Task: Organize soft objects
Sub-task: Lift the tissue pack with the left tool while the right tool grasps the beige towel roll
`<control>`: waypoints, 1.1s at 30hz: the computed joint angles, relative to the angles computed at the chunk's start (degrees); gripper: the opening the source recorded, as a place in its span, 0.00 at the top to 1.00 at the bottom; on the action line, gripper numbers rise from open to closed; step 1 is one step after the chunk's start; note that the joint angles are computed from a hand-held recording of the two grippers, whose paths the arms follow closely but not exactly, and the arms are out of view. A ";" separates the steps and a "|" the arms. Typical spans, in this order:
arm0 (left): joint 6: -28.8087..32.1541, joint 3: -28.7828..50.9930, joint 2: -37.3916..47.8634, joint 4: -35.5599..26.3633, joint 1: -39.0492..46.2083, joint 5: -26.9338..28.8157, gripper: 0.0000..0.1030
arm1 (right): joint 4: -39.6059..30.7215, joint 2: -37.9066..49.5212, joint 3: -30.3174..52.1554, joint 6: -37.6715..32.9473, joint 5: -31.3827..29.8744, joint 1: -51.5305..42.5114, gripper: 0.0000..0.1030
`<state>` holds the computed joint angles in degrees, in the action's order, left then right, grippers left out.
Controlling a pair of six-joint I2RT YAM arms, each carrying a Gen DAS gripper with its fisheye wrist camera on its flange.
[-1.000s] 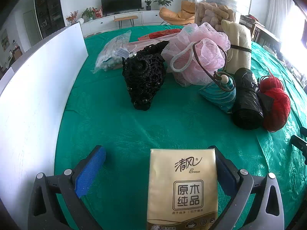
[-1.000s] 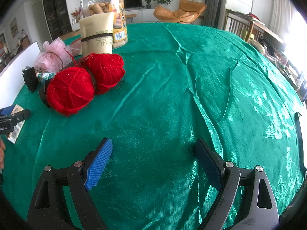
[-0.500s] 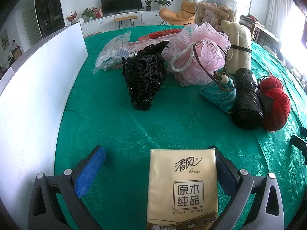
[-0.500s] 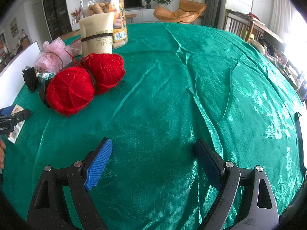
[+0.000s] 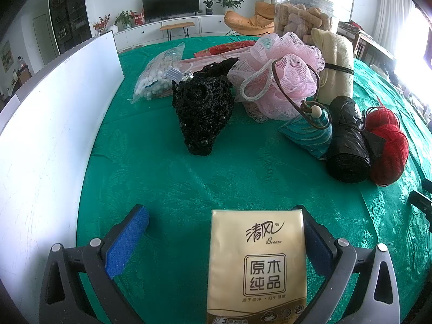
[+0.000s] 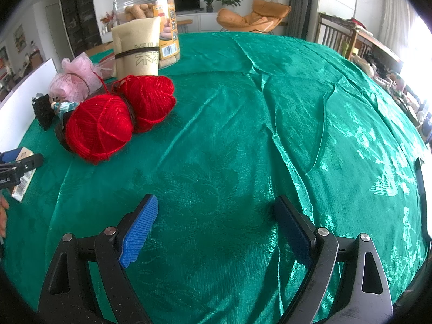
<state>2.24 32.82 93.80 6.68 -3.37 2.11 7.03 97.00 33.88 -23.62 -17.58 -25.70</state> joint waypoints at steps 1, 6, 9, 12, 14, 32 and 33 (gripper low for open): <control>-0.03 0.01 0.00 0.00 -0.02 -0.01 0.00 | -0.46 -0.09 0.27 0.12 0.02 -0.07 0.14; 0.01 -0.01 -0.14 -0.12 0.09 -0.01 0.00 | 1.28 -6.30 -1.20 3.22 -6.43 -3.32 0.14; -0.10 0.01 0.08 0.07 -0.11 -0.13 0.00 | -2.24 -9.41 2.24 5.56 -10.45 -0.52 0.14; -0.09 0.01 0.07 0.06 -0.09 -0.11 0.00 | -10.22 -5.06 13.30 9.04 -9.78 7.18 0.14; -0.16 0.00 0.07 0.09 -0.08 -0.11 0.00 | -14.92 1.45 22.56 11.57 -8.28 12.66 0.14; -0.26 0.00 0.09 0.11 -0.16 -0.14 0.00 | -53.97 23.18 62.27 8.88 -16.35 5.84 0.52; -0.28 -0.03 0.10 0.15 -0.19 -0.16 0.00 | -60.59 24.62 65.78 5.82 -16.75 4.88 0.52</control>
